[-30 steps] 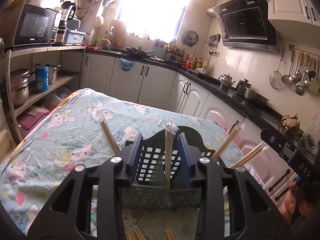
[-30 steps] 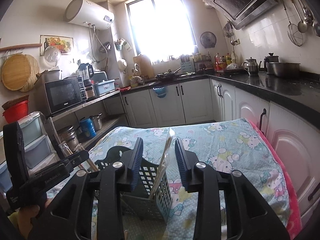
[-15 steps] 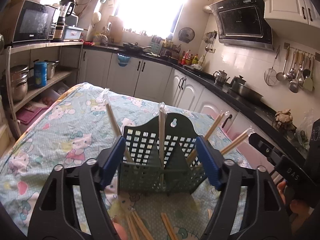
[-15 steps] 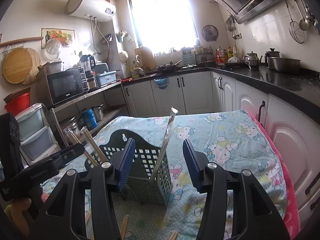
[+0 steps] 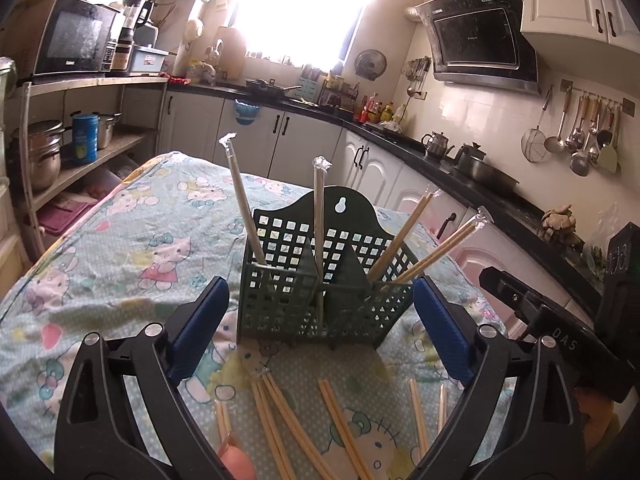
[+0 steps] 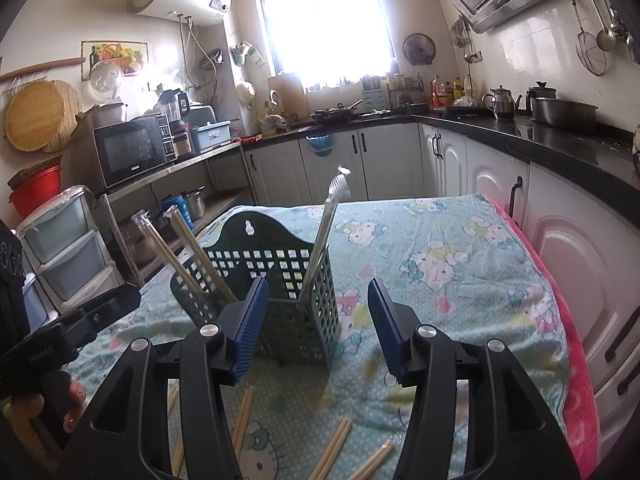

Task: Organize utensils
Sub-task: 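Withdraw both tools from the caddy and lower them toward the loose chopsticks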

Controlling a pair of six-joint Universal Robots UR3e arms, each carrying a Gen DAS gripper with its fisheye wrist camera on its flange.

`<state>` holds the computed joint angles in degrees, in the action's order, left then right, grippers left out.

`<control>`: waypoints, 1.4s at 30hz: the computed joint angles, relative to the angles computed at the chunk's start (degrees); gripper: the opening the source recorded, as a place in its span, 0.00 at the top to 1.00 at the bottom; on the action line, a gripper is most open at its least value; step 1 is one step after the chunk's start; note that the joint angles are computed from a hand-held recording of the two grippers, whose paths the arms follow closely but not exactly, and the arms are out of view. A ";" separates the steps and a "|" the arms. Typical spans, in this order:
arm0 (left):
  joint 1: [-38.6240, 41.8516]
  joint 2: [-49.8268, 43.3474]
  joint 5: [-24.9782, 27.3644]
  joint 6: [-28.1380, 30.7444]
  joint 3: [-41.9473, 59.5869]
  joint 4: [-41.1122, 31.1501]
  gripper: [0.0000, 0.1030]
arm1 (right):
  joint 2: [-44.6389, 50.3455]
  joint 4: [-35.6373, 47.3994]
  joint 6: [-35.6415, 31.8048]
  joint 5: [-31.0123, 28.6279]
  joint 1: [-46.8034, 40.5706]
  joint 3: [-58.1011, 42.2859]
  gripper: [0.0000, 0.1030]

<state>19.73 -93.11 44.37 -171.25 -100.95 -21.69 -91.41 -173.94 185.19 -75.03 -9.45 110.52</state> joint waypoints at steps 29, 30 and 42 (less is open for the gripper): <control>8.48 10.03 0.90 13.08 -12.71 -11.34 0.16 | -5.56 4.00 -4.41 -1.84 4.01 9.09 0.51; 8.93 10.37 0.79 13.62 -12.99 -11.91 0.16 | -5.29 4.09 -4.44 -2.06 4.50 9.00 0.51; 10.80 10.92 3.90 17.25 -14.23 -15.23 0.16 | -1.88 5.52 -4.68 -3.54 8.58 7.05 0.51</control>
